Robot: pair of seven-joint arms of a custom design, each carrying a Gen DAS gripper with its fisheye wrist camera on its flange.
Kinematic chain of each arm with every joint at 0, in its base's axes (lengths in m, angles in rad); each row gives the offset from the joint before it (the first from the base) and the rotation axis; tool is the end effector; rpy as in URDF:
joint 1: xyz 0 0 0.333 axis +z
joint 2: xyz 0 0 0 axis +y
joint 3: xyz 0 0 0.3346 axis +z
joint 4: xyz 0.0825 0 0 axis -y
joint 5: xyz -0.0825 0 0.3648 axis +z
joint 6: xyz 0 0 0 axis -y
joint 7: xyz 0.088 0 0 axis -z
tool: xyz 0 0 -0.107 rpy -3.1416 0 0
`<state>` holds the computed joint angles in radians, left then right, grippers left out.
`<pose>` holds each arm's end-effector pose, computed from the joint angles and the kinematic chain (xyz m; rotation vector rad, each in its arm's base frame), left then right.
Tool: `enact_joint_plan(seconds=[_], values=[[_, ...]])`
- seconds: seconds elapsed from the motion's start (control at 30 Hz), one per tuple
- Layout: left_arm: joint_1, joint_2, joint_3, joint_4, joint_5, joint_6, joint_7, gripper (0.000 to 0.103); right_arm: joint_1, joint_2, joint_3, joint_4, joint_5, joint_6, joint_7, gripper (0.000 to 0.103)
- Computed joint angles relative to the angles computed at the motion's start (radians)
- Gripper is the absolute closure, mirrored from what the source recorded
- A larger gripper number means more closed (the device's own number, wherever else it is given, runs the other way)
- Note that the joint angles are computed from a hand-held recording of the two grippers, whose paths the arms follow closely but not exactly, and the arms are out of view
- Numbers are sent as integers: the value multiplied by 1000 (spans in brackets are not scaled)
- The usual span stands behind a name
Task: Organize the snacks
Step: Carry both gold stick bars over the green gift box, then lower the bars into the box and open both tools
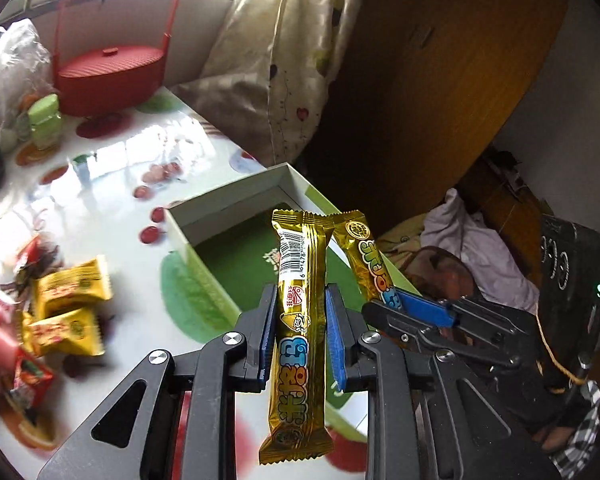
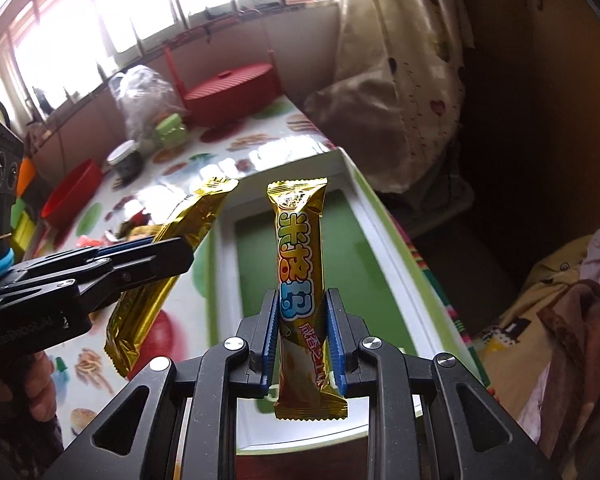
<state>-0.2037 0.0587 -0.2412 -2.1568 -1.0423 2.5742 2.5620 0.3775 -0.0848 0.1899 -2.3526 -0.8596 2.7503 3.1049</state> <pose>0.5106 -0.2256 0.4337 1.2990 -2.5322 1.1527 0.4089 0.2986 0.4365 -1.5730 1.9933 -0.5067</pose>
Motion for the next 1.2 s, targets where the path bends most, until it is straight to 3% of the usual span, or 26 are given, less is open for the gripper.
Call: enact_joint_plan(seconds=[0.63, 0.97, 1.2], values=[[-24, 110, -62, 35, 147, 93, -154, 79, 12, 39, -24, -18, 45, -77, -63, 81], [-6, 138, -84, 58, 149, 87, -175, 79, 18, 49, -33, -14, 38, -93, -54, 81], [-1, 126, -90, 54, 126, 87, -153, 73, 26, 49, -30, -10, 26, -122, -21, 72]])
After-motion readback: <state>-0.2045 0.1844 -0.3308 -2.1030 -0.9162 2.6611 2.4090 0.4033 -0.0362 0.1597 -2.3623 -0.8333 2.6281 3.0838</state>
